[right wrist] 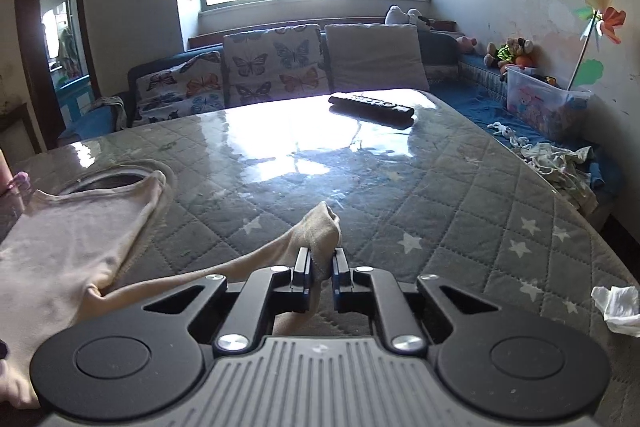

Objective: Fold clothes
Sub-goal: 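Grasp the sleeve cuff with the right gripper and lift it, then lay the held sleeve across the sweatshirt body and open the right gripper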

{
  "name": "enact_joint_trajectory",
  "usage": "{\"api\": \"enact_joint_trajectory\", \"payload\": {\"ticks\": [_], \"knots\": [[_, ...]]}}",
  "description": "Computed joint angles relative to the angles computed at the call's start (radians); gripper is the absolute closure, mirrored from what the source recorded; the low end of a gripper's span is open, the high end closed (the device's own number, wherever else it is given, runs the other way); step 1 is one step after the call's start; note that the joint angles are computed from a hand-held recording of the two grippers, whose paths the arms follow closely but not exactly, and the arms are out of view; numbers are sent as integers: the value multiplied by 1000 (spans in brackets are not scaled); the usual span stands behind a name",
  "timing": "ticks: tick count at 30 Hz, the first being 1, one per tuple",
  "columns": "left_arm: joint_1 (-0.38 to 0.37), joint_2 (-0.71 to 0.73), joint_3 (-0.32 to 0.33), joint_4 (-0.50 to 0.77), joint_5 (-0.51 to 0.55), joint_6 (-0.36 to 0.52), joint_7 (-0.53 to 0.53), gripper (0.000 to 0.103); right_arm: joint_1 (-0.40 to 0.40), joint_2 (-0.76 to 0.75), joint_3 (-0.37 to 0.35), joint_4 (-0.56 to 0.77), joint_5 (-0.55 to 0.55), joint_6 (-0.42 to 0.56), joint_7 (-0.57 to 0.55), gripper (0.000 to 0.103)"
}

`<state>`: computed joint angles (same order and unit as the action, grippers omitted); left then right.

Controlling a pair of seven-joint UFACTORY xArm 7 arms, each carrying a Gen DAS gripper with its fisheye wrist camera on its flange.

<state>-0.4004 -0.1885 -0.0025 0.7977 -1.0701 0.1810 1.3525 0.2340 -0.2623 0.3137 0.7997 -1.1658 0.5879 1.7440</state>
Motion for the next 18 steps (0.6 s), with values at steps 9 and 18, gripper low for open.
{"api": "enact_joint_trajectory", "payload": {"ticks": [9, 18], "knots": [[-5, 39, -35, 10, -25, 8, 12, 0, 6, -63, 43, 72, 9, -10, -72, 94], [20, -32, 7, -6, -162, 51, 130, 0, 59, 31, 109, 269, 10, 13, -211, 94]]}}
